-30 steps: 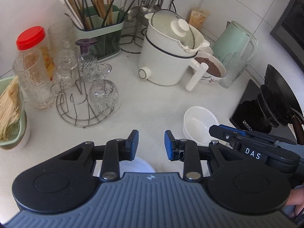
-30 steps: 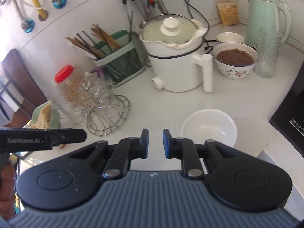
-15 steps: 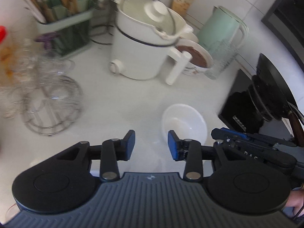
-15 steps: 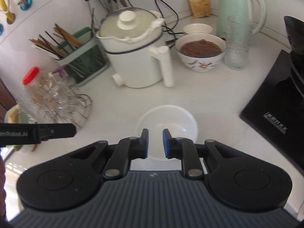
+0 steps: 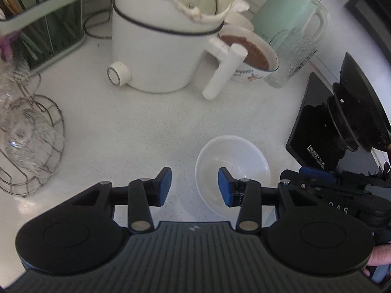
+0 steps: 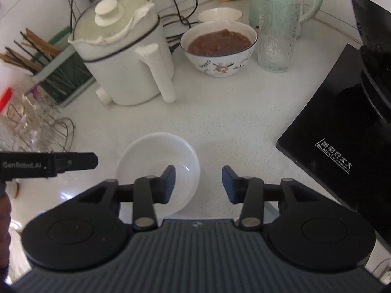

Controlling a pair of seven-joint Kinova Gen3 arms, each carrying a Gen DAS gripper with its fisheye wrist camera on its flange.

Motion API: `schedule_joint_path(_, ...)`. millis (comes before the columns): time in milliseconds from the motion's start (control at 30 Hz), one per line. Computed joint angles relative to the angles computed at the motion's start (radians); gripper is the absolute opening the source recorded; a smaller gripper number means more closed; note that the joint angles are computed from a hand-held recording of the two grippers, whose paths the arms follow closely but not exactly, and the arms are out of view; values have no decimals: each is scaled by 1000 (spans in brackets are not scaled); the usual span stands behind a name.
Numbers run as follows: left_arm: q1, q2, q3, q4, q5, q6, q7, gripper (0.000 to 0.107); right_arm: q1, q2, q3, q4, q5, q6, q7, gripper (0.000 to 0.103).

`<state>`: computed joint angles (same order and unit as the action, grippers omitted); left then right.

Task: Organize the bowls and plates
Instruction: 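Move both grippers to the white ceramic bowl beside the black cooktop, then close both grippers on the white ceramic bowl rim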

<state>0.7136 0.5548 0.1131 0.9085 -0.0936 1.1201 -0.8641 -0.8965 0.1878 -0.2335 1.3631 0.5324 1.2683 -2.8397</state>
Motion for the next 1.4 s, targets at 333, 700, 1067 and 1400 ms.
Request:
schedule_joint_path(333, -14, 87, 7, -96, 52, 71, -8, 47, 97, 4, 16, 76, -147, -162, 72, 43)
schedule_joint_path(700, -11, 132, 3, -150, 76, 104, -12, 33, 142, 24, 36, 97, -232, -232, 91, 32)
schedule_joint_path(1067, -25, 164, -12, -162, 98, 87, 14, 15, 137, 38, 47, 101, -234, -253, 90, 19)
schedule_joint_path(1400, -13, 183, -14, -205, 86, 113, 11, 11, 134, 31, 37, 104, -223, -244, 145, 16)
